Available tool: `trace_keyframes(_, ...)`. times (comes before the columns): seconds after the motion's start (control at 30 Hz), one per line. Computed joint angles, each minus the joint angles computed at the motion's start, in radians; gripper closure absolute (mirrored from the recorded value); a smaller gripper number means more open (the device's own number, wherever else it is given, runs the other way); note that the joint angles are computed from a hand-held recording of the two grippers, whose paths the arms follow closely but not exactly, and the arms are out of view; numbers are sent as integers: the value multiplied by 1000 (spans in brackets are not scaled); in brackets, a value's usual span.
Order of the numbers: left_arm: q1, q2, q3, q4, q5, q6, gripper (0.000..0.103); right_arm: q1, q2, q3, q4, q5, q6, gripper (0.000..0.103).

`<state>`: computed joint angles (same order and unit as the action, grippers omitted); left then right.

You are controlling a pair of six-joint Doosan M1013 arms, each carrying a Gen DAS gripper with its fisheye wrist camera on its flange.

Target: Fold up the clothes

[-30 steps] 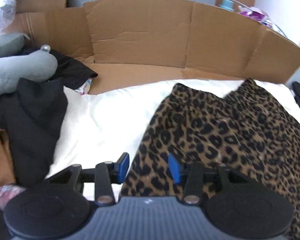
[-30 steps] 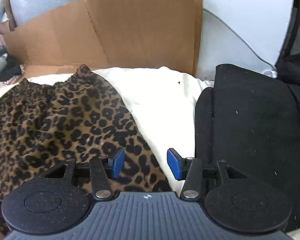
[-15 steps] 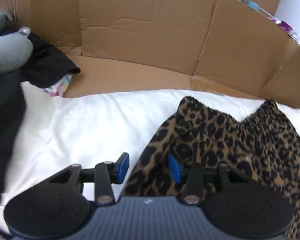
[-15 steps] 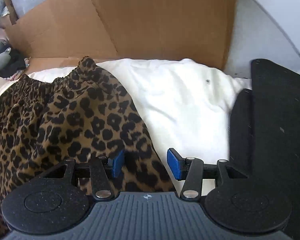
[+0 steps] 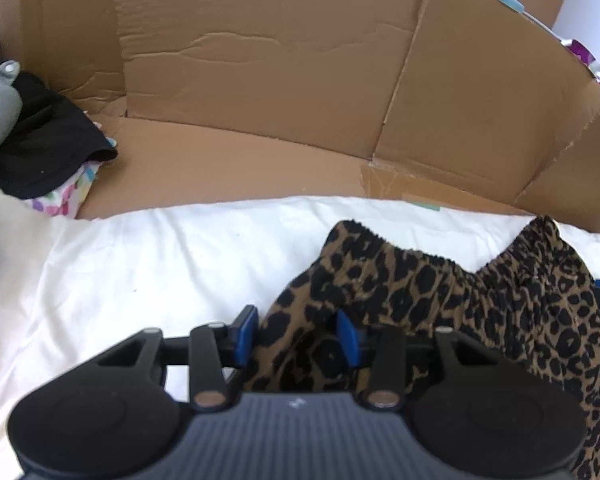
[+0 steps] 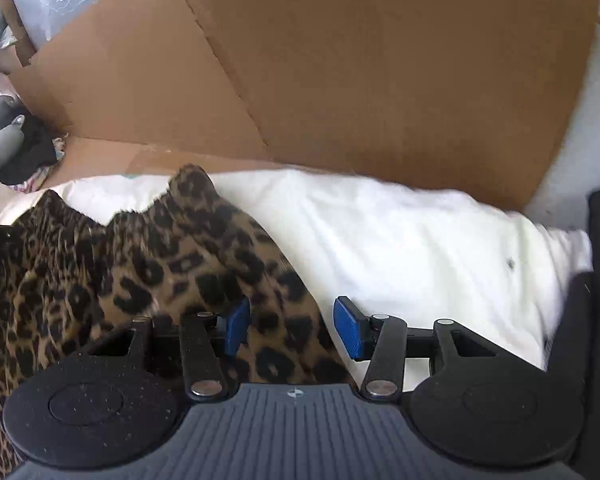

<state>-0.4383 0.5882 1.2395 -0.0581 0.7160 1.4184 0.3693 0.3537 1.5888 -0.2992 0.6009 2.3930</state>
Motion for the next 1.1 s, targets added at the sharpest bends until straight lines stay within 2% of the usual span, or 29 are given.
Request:
trace_keyframes(0.13,-4,11,-17,0,11,17,60,1,25,-43,7,4,-19,49)
trace_keyframes(0.2,-1,17,-25,-17,20,40,66,0,39,-65,15,8,-26,49)
trace_keyframes(0.27,0,21,-31,-13,30,36,81,0,55,-88,27,27,-40,49)
trace_keyframes(0.3,0,20,-29,-11,28,33,86,1,66,-104,30,51,-50,49)
trace_keyframes(0.33,0,18,-27,-10,25,30,95,3,78,-121,34,80,-65,49)
trace_keyframes(0.37,-1,15,-22,-4,19,26,98,4,88,-134,40,109,-78,52)
trace_keyframes(0.4,-1,12,-16,3,12,22,99,4,94,-140,45,122,-86,71)
trace_keyframes(0.47,-2,5,-6,19,2,14,100,13,102,-151,7,146,-70,103)
trace_keyframes(0.67,-5,-12,25,107,-34,-70,101,15,95,-159,-15,190,-71,103)
trace_keyframes(0.8,-7,-4,12,125,-1,-70,100,12,98,-157,-17,209,-58,103)
trace_keyframes(0.83,-9,-1,7,127,9,-63,97,12,101,-159,-18,213,-47,103)
trace_keyframes(0.87,-12,-2,4,151,10,-84,89,12,103,-162,-19,215,-31,103)
trace_keyframes(0.93,-14,-16,19,180,-20,-125,82,15,100,-161,-39,203,11,99)
trace_keyframes(1.0,-15,-33,38,209,-55,-160,79,24,83,-144,-78,167,41,88)
trace_keyframes(1.1,-21,-57,63,274,-90,-211,76,42,49,-110,-160,104,96,82)
